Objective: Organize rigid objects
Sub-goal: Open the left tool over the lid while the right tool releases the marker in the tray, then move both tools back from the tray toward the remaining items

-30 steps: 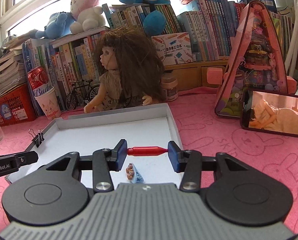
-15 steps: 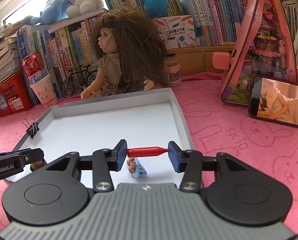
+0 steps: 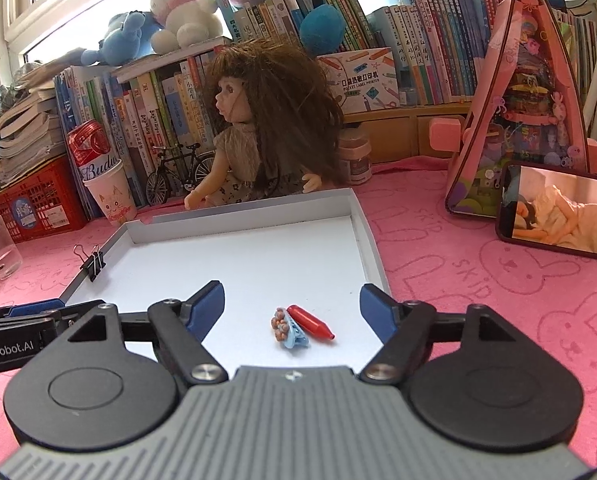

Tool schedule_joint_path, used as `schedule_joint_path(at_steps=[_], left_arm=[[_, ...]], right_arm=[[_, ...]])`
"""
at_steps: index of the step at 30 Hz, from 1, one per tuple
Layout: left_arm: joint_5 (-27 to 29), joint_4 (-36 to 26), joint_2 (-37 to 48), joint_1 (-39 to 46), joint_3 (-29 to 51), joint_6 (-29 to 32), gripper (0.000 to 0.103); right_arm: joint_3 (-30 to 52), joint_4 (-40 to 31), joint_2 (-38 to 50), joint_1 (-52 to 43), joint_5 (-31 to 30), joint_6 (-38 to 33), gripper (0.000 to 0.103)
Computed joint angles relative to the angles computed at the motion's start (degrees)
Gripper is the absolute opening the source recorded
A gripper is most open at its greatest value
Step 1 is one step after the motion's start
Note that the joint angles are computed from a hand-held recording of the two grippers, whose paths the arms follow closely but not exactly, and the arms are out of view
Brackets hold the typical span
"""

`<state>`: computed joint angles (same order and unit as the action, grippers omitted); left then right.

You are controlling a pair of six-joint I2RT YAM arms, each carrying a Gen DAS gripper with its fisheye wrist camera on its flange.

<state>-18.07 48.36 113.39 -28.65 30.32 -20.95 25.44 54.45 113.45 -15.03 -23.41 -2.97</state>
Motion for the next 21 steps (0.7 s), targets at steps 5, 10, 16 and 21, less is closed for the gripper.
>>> schedule_joint_path(at_steps=[5,10,16,21], left_arm=[[-1.61,2.88,-2.68,-2.49,-4.63,0.36,0.077],[-3.52,6.25,-5.38,-5.51,-9.75,0.83,0.08],[-6.29,9.12,-7.84,-9.49,-15.2,-0.48,0.081],[-8.58,11.55,-8.73,-13.03,-19.0,-2.13,0.081]], right_arm=[[-2.8,0.31,-2.21,-1.94,-3.03,-2.02,0.088],[-6.47,2.71,-3.67,-3.98,-5.86,-4.65,0.092],[-11.22,6.89,-4.28,-6.19,-8.2,-9.5,0.094],[-14.7,8.97,-4.77,-8.87,-10.97,-13.48,0.095]])
